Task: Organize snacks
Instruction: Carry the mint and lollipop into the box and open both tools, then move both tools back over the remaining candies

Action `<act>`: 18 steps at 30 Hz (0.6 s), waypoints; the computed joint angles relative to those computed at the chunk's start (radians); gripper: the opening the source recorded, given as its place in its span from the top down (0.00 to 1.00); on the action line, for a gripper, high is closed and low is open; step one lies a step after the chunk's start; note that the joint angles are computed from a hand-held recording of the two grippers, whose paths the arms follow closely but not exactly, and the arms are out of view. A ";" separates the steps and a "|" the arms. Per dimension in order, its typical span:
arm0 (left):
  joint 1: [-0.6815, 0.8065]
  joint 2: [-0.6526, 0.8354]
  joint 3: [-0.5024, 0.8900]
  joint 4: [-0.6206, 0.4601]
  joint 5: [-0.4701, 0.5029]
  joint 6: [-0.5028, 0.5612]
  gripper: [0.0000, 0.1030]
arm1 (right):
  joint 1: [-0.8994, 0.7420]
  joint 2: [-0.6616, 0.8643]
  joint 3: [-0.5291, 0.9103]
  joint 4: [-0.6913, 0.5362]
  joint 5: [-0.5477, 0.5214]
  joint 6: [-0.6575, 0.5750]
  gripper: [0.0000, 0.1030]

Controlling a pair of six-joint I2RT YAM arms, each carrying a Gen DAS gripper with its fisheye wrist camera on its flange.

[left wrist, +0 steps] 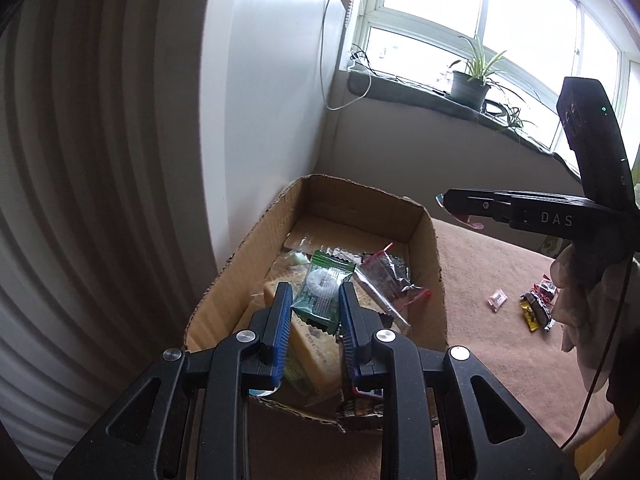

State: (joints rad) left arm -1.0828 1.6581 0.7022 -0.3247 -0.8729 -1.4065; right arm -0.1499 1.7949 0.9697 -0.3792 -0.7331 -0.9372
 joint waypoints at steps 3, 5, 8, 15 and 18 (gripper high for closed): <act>0.018 -0.008 -0.025 0.027 0.011 0.012 0.79 | 0.048 0.022 0.004 0.032 0.026 0.043 0.72; 0.027 -0.007 -0.030 0.038 0.020 0.020 0.79 | 0.072 0.037 0.011 0.042 0.040 0.063 0.72; 0.036 -0.011 -0.043 0.053 0.029 0.025 0.79 | 0.091 0.054 0.014 0.059 0.056 0.081 0.71; 0.061 -0.014 -0.055 0.089 0.054 0.063 0.56 | 0.097 0.033 -0.018 0.110 0.055 0.106 0.23; 0.053 -0.011 -0.046 0.077 0.042 0.049 0.48 | 0.078 0.016 -0.010 0.082 0.036 0.094 0.16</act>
